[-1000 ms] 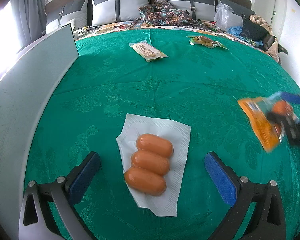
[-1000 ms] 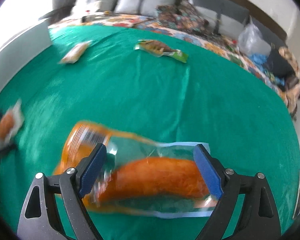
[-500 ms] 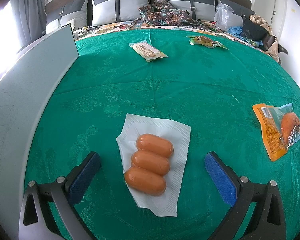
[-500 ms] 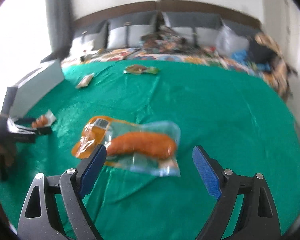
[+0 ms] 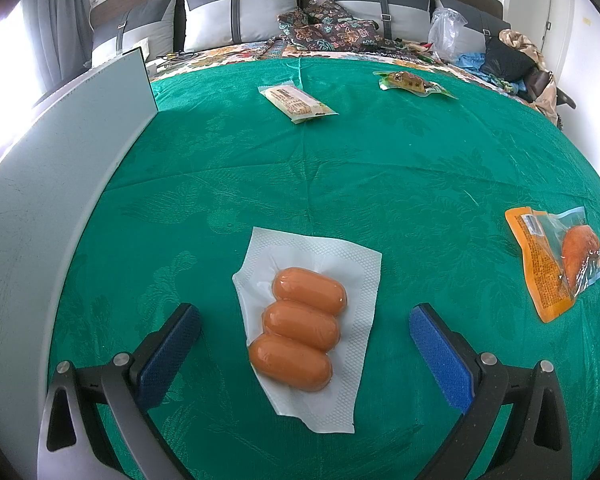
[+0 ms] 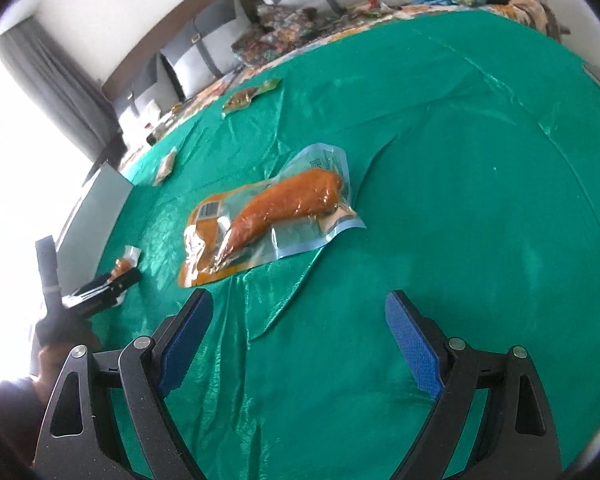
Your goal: Organize snacks
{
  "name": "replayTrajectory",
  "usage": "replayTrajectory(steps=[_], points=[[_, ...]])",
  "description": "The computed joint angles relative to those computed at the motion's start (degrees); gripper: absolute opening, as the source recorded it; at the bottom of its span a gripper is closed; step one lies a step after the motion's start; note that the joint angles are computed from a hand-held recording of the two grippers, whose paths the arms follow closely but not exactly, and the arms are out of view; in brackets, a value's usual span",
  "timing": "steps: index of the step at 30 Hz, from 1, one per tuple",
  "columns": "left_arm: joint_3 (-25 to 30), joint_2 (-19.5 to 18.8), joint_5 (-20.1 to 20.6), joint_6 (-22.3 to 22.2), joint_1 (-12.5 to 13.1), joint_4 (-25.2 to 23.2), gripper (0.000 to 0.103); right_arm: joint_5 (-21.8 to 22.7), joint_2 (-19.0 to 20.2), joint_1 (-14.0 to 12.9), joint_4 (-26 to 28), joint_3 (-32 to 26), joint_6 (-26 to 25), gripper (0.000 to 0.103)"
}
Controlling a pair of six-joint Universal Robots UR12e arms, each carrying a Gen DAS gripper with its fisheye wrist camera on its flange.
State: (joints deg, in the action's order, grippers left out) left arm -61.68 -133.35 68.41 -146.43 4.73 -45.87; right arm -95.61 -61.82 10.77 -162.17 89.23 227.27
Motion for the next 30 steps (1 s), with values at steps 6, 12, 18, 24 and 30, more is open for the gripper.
replayTrajectory(steps=[6,12,18,24,30], points=[[0.00,0.00,-0.02,0.03,0.01,-0.01,0.103,6.08,0.72,-1.97,-0.88,-0.89,2.68,0.091],[-0.03,0.03,-0.03,0.04,0.02,-0.01,0.103,10.16,3.68,-4.62,0.30,-5.43,4.22,0.091],[-0.04,0.03,-0.05,0.04,0.03,-0.01,0.103,7.39,6.38,-5.20,5.72,-11.45,2.29,0.091],[-0.05,0.03,-0.02,-0.04,-0.02,0.01,0.103,-0.55,4.03,-3.30,3.89,-9.38,0.12,0.091],[-0.05,0.04,-0.01,-0.04,-0.02,0.02,0.103,-2.77,2.44,-2.77,10.05,-8.15,2.63,0.091]])
